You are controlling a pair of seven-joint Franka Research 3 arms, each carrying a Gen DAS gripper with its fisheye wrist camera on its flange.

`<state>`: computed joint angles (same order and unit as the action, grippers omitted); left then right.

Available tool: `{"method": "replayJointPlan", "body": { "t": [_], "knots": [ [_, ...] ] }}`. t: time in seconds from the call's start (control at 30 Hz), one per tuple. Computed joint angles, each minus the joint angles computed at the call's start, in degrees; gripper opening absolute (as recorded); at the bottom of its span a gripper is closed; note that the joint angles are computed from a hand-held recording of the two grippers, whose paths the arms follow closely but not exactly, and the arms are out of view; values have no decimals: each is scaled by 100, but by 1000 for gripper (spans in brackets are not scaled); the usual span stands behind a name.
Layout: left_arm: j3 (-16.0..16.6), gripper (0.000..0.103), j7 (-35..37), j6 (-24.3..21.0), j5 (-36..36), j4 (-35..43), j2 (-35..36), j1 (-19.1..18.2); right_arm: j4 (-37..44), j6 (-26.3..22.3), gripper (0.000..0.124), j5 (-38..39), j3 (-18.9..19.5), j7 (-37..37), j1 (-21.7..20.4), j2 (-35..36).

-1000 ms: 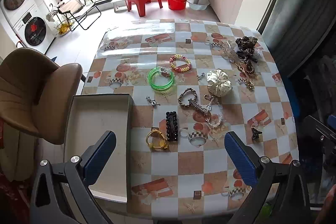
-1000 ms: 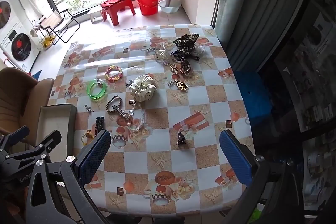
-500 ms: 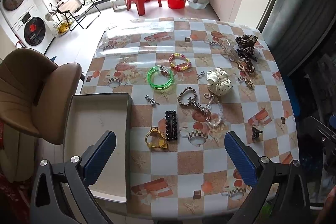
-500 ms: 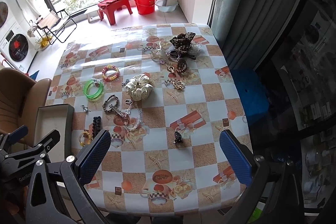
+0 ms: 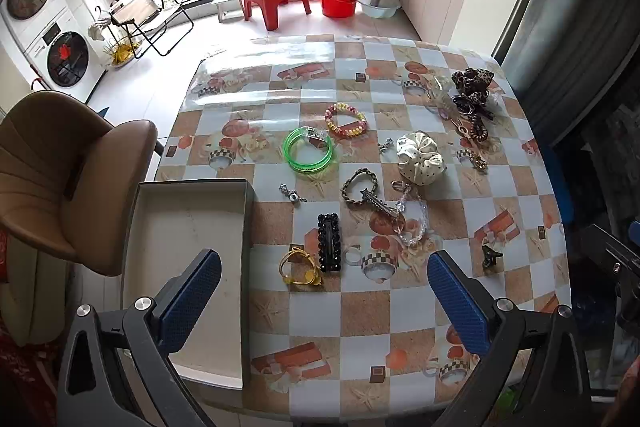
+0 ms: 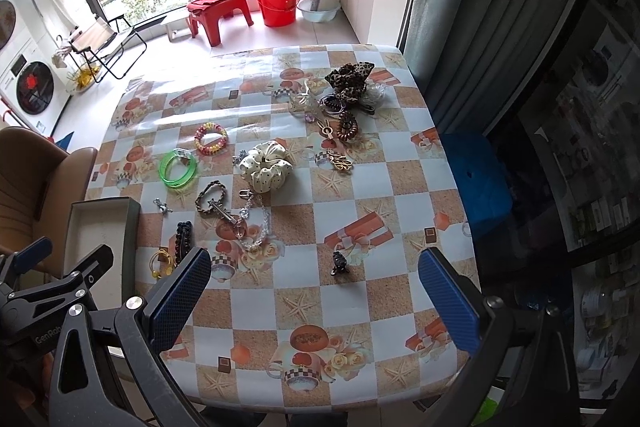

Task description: Organize jewelry

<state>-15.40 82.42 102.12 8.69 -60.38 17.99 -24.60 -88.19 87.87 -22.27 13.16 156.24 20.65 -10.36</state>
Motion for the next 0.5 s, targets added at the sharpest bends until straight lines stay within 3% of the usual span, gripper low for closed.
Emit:
{"method": "replayJointPlan", "body": {
  "t": [0.5],
  "knots": [
    [29,103,11,252,57,-153,-43,66,31,101,103,51,-35,-74,41,96]
  ]
}}
